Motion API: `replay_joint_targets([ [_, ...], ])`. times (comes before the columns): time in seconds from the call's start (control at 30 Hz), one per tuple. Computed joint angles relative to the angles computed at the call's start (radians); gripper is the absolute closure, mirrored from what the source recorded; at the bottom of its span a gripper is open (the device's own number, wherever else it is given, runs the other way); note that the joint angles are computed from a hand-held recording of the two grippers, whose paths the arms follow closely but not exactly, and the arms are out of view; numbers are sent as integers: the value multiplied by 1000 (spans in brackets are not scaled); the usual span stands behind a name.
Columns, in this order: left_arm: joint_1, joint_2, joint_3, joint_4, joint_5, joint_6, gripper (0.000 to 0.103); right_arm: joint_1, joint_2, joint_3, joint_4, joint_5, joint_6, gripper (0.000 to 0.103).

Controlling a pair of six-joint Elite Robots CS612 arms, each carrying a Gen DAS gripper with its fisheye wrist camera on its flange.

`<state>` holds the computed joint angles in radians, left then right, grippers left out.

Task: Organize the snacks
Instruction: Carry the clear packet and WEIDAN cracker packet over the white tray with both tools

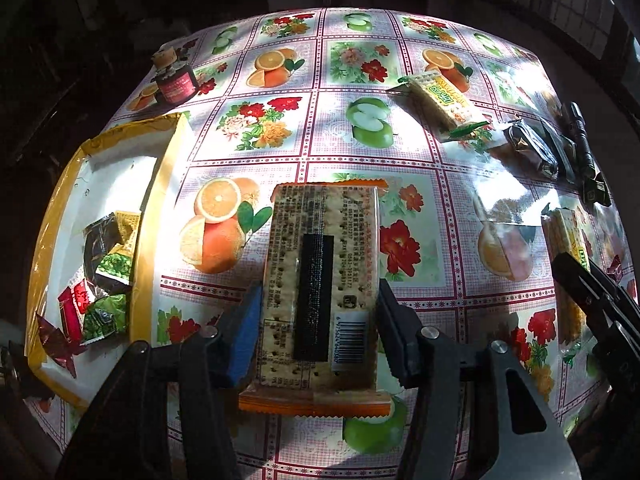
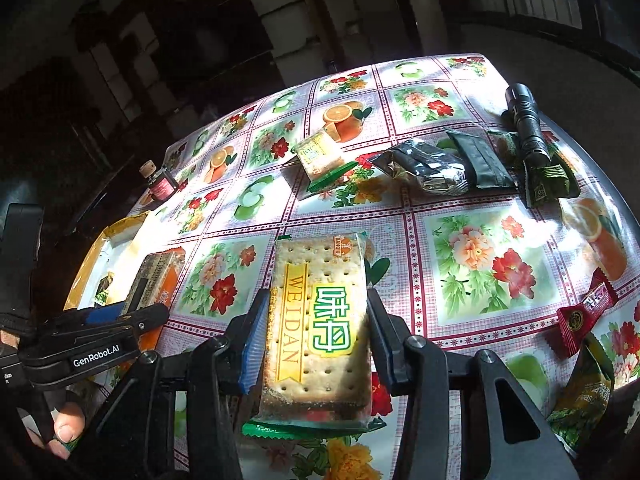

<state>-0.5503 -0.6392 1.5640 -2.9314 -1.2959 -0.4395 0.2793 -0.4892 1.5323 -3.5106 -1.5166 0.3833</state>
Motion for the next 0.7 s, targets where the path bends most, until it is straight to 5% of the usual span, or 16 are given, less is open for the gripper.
replay_joint_targets([
  [0.27,15,-47,96,-61,44,-45,48,33,4,-17,-5,100,-27,57],
  [0.7,37,-78,173,-118,52,-83,48,77,5,-45,46,124,-94,57],
])
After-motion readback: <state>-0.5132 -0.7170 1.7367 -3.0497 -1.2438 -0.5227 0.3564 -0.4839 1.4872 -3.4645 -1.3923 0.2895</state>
